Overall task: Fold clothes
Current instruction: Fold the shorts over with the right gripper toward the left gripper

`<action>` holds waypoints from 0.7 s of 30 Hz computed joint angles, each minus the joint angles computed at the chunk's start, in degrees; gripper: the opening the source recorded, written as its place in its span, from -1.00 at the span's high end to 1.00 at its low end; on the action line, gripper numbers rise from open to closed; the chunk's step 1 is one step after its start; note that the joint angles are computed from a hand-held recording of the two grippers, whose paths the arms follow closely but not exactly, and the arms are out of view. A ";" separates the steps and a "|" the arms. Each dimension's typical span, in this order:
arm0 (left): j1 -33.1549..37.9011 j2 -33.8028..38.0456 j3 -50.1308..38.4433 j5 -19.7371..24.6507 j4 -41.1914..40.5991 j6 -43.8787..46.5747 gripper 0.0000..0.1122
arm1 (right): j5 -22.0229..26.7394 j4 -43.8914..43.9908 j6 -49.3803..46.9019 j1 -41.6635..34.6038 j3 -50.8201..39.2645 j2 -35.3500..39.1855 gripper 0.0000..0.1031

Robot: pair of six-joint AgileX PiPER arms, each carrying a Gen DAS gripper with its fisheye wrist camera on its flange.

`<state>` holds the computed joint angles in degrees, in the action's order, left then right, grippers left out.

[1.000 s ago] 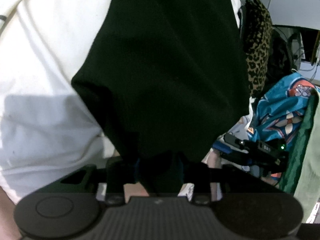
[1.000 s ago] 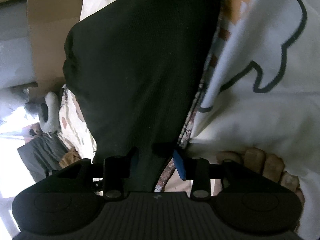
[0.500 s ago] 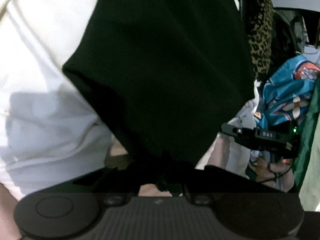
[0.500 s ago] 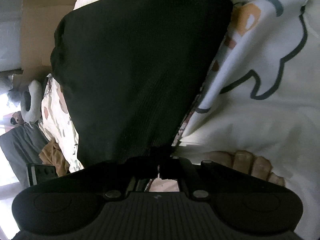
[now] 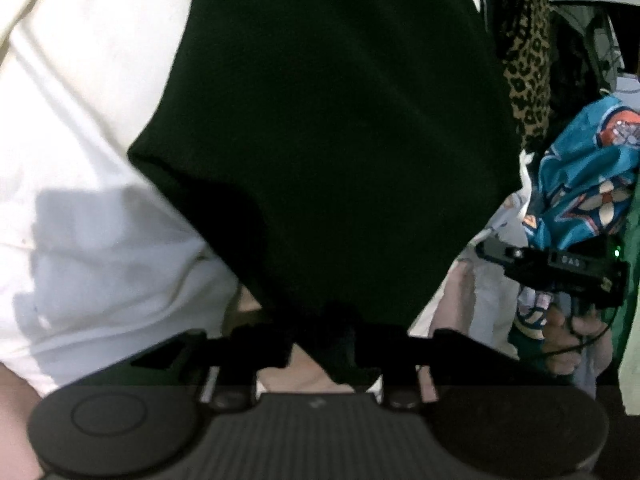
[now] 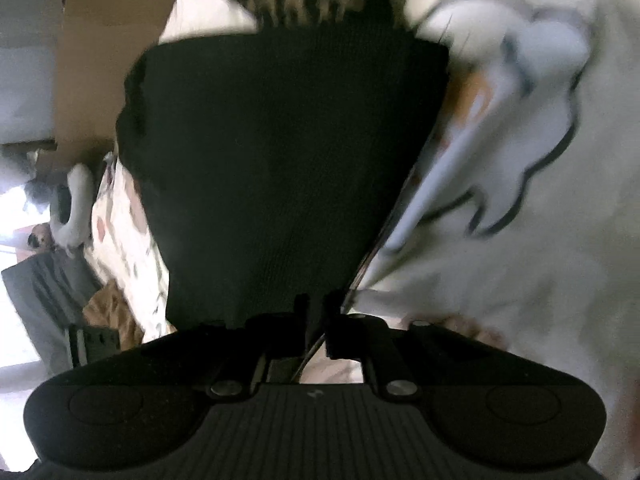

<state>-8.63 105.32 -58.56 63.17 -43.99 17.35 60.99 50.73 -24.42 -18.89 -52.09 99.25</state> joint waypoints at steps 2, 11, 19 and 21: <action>0.65 -0.02 -0.29 0.40 0.02 -0.10 0.47 | -1.81 -1.65 0.16 -1.00 -0.70 -1.56 0.44; 2.47 0.95 -2.25 2.67 2.47 -3.05 0.47 | -12.43 -5.35 -2.07 -1.97 -1.37 -4.36 0.10; -2.52 1.85 -7.80 4.09 7.18 -8.98 0.41 | -16.92 3.45 -9.58 -5.46 2.70 -2.18 0.11; -3.91 2.75 -9.14 4.12 8.22 -10.48 0.41 | -16.57 7.36 -12.86 -7.32 4.19 -1.37 0.11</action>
